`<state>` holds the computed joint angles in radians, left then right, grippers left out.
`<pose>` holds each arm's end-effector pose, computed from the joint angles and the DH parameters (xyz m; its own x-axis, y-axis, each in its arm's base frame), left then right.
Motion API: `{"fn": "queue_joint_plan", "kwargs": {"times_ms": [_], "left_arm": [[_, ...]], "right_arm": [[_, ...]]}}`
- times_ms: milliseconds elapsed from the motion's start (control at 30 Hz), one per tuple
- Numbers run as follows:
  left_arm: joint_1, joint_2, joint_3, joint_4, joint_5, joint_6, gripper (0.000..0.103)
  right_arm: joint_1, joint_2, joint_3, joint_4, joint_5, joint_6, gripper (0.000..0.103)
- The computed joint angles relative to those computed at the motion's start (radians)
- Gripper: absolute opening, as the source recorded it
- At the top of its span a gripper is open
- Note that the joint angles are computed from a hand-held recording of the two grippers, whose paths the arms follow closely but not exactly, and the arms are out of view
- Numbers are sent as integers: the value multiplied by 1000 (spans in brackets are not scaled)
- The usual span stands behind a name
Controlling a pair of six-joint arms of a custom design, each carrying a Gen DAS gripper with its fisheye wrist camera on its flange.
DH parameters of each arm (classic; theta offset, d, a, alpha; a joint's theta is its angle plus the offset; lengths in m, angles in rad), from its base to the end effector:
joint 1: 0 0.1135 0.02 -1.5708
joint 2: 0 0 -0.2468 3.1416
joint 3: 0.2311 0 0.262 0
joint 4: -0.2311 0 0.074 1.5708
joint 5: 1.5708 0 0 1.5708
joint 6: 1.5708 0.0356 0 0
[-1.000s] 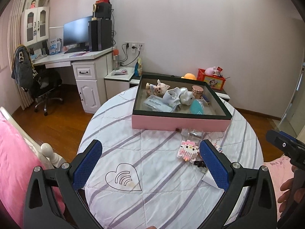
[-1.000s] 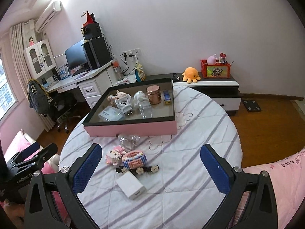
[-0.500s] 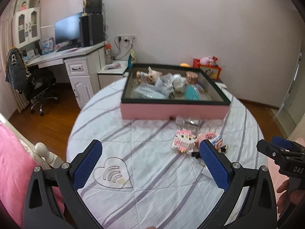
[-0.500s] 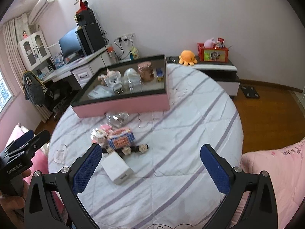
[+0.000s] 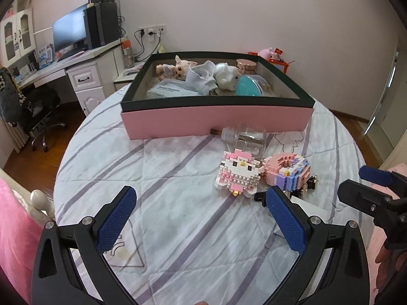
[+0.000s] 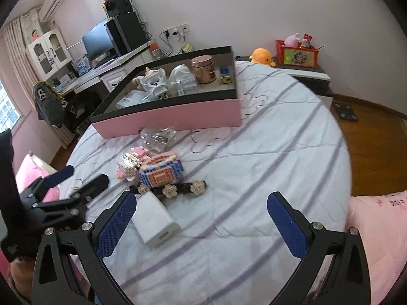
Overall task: Organize rigid objects
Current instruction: 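Grasp the white block figure with the left tool while the right tool grasps the pink block figure, then carry both block figures over the pink box and lower them in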
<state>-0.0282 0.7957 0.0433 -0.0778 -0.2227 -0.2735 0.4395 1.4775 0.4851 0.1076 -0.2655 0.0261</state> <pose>0.1480 0.0037 0.0791 -0.6775 -0.2444 -0.6937 -0.3162 0.9484 -0.0253 0.2271 0.1171 0.0946 -0.7147 -0.3082 -0.6279 -0.5425 0.8109 0.2195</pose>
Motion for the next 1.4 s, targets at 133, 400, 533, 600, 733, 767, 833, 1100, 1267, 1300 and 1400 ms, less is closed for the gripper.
{"fn": "queue_joint_plan", "kwargs": {"times_ms": [133, 400, 533, 600, 733, 767, 833, 1100, 1267, 1300, 1400], "left_arm": [[7, 152, 18, 122, 15, 24, 103], [39, 444, 92, 311, 88, 85, 103], [65, 543, 138, 350, 121, 118, 103], [72, 587, 158, 367, 127, 128, 103], [98, 660, 196, 372, 165, 144, 98], [93, 667, 200, 371, 164, 150, 97], [77, 673, 207, 370, 149, 168, 94], [125, 656, 208, 356, 201, 210, 75], [140, 668, 204, 387, 216, 199, 63], [152, 658, 199, 386, 228, 202, 52], [237, 617, 183, 361, 323, 204, 44]], "right_arm": [[15, 85, 72, -11, -40, -16, 103], [52, 250, 223, -70, -62, -38, 97], [58, 327, 302, -125, -62, -61, 84], [68, 357, 332, -141, -57, -70, 78], [83, 398, 382, -170, -39, -91, 73], [87, 401, 386, -172, -29, -97, 72], [98, 407, 399, -181, 3, -120, 67], [113, 386, 345, -112, 135, -177, 54], [115, 377, 312, -52, 154, -166, 53], [112, 371, 302, -42, 152, -166, 53], [107, 347, 271, -18, 148, -151, 53]]}}
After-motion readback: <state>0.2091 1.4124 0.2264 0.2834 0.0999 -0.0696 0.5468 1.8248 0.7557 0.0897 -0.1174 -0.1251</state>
